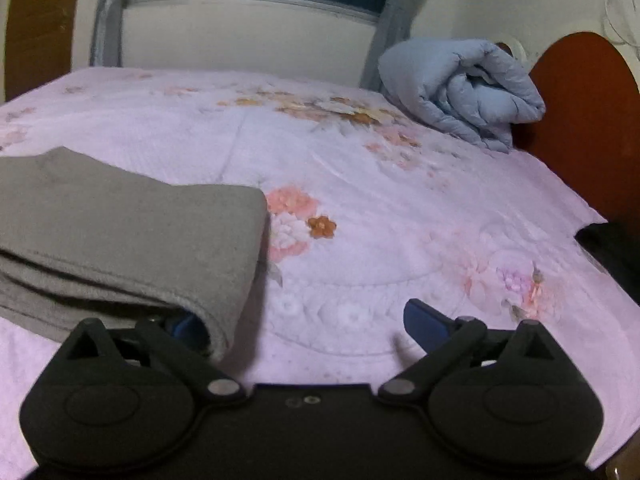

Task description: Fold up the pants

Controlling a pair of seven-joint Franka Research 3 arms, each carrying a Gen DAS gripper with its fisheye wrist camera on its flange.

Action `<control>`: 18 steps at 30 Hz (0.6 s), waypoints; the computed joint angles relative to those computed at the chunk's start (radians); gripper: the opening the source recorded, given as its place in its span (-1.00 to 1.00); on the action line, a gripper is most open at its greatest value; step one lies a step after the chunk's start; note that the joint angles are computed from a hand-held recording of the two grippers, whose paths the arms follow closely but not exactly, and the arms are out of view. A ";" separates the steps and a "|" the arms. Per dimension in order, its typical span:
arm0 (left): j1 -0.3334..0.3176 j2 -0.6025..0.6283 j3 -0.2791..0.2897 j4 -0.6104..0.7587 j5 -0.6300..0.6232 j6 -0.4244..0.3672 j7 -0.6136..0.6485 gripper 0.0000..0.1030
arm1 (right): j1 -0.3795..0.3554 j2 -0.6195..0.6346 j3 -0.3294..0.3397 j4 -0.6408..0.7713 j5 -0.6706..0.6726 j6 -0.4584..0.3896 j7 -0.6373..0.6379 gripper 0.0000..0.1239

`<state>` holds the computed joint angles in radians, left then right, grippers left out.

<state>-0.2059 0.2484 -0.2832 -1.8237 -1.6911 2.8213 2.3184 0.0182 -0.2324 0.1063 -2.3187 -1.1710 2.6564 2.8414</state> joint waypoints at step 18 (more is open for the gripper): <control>-0.010 -0.052 -0.019 -0.069 0.439 0.153 -0.119 -0.13 | -0.197 -0.216 0.118 -0.157 0.267 0.258 -0.190 0.56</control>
